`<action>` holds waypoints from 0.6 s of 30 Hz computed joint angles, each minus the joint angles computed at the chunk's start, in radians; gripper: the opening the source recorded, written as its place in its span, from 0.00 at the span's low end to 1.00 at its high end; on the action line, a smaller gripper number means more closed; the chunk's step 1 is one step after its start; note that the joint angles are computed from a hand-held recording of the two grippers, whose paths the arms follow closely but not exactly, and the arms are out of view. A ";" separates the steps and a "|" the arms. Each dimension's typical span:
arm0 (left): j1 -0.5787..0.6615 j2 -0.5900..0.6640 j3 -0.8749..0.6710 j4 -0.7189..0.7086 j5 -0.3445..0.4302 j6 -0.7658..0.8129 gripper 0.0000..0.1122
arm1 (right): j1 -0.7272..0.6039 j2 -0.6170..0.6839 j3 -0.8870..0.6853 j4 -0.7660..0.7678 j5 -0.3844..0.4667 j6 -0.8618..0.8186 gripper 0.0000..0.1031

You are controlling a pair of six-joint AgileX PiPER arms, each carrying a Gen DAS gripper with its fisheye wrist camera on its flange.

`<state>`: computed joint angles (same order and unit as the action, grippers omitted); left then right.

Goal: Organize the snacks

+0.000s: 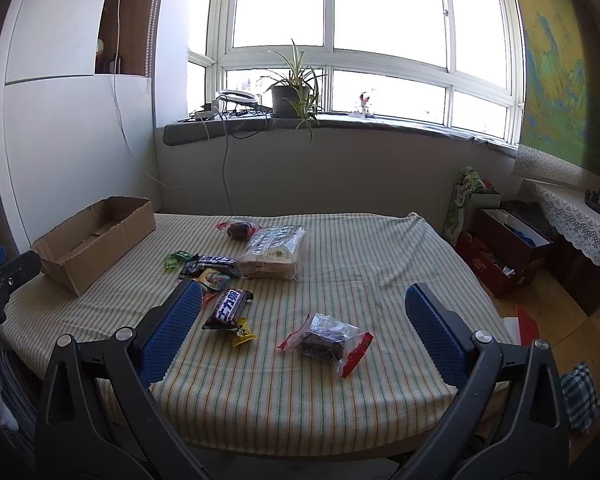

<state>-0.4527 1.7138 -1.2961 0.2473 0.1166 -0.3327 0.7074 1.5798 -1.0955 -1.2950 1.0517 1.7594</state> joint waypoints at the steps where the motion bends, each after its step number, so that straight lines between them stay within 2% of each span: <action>1: 0.000 0.000 0.001 -0.003 -0.001 0.002 0.83 | -0.001 0.001 0.000 -0.001 -0.001 0.001 1.00; 18: -0.004 -0.006 0.006 0.016 -0.004 -0.021 0.83 | 0.007 0.009 -0.009 -0.001 0.003 -0.001 1.00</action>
